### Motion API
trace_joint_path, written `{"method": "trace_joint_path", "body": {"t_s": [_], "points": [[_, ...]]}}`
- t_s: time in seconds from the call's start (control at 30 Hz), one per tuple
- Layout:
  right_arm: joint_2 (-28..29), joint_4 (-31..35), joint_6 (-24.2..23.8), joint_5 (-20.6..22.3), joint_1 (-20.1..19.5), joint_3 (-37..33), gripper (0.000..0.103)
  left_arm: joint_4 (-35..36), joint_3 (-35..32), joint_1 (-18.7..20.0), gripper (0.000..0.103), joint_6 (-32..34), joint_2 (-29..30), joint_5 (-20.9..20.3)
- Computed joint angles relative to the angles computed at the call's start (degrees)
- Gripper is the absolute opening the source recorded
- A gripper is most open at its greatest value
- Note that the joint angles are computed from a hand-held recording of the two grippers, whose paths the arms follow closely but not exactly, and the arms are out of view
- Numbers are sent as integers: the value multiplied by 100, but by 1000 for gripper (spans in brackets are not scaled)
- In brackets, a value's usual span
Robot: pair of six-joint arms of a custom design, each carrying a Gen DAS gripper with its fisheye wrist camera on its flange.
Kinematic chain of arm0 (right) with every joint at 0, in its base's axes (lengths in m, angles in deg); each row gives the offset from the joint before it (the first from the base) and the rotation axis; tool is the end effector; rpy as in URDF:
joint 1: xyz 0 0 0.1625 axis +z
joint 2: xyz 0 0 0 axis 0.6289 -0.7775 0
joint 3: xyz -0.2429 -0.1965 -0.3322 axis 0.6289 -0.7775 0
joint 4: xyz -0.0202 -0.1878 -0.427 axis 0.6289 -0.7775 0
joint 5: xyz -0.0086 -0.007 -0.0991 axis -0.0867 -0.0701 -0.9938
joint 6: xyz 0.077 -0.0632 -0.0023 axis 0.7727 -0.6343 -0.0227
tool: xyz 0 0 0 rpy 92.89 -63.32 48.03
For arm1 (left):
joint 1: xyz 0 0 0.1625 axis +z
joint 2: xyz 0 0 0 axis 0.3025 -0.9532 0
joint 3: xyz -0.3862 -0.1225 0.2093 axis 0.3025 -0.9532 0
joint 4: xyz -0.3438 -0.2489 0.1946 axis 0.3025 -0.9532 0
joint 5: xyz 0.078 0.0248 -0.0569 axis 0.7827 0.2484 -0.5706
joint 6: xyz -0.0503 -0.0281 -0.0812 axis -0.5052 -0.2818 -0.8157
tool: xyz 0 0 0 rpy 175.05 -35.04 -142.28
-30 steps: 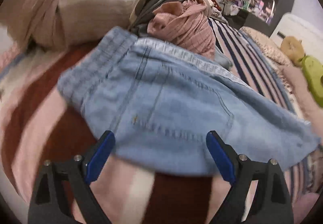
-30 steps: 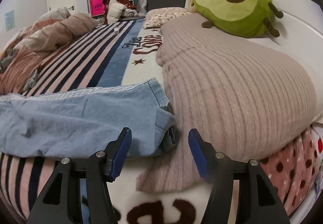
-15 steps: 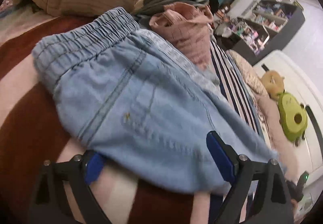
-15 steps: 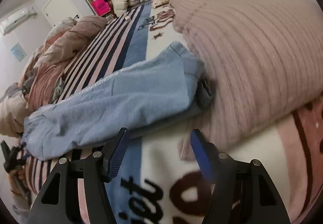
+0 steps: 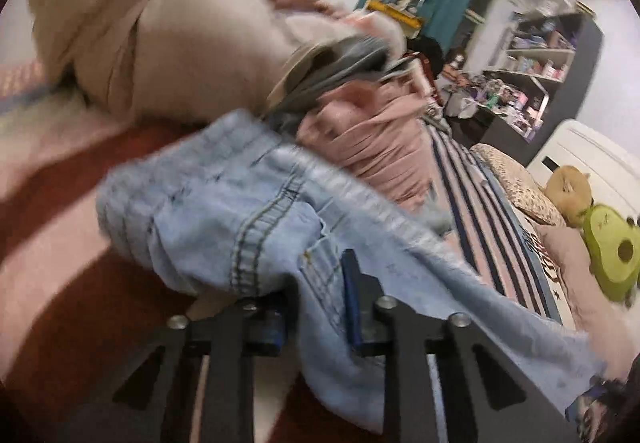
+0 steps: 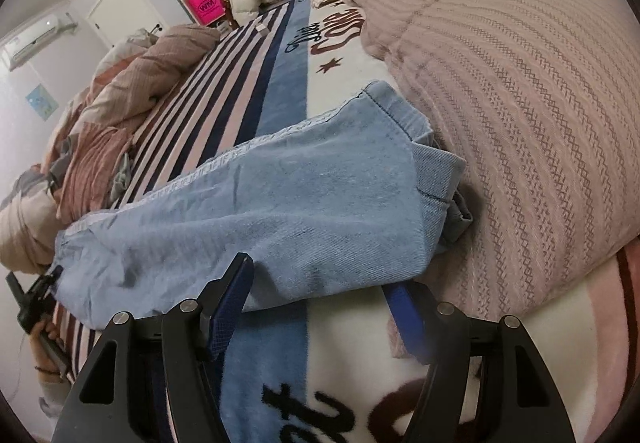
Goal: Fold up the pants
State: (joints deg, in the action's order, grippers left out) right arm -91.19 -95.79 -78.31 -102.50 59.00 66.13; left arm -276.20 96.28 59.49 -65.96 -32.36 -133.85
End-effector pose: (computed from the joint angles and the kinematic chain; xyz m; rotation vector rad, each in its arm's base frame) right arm 0.1972 -0.7420 0.1397 0.1898 -2.5888 0.8689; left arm 0.0370 -0.7181 0.3416 -0.1201 2.1842 -1.4444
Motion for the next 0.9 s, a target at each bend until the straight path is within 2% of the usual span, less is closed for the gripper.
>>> {"method": "trace_joint_path", "body": {"t_s": [0.2, 0.3, 0.37, 0.43, 0.5, 0.57, 0.67, 0.7, 0.73, 0.77, 0.83, 0.9], "points": [[-100, -127, -29, 310, -55, 135, 62, -390, -292, -514, 12, 1384, 309, 115], [-166, -194, -57, 531, -94, 223, 62, 63, -513, -762, 11, 1941, 567, -155], [-207, -228, -77, 666, -120, 279, 62, 489, -648, -913, 11, 2333, 806, -64], [-254, -255, -99, 812, -146, 343, 62, 1082, -755, -964, 11, 2340, 989, -64], [-297, -261, -129, 916, -167, 392, 62, 2125, -830, -918, 11, 2121, 1103, -324], [-342, -267, -162, 988, -185, 444, 62, 2815, -929, -881, 11, 1997, 1246, -308], [-406, -286, -229, 1036, -196, 520, 62, 3281, -971, -802, 13, 1703, 1261, -421], [-422, -282, -262, 1027, -185, 532, 62, 3333, -957, -797, 15, 1649, 1208, -487], [-430, -266, -299, 1011, -175, 530, 62, 3440, -929, -802, 26, 1552, 1119, -581], [-433, -246, -356, 969, -148, 520, 62, 3463, -815, -812, 43, 1465, 970, -735], [-423, -262, -535, 804, -46, 478, 63, 3197, -536, -870, 59, 1469, 741, -829], [-389, -319, -721, 666, 68, 408, 63, 2889, -148, -938, 59, 1384, 428, -930]]}}
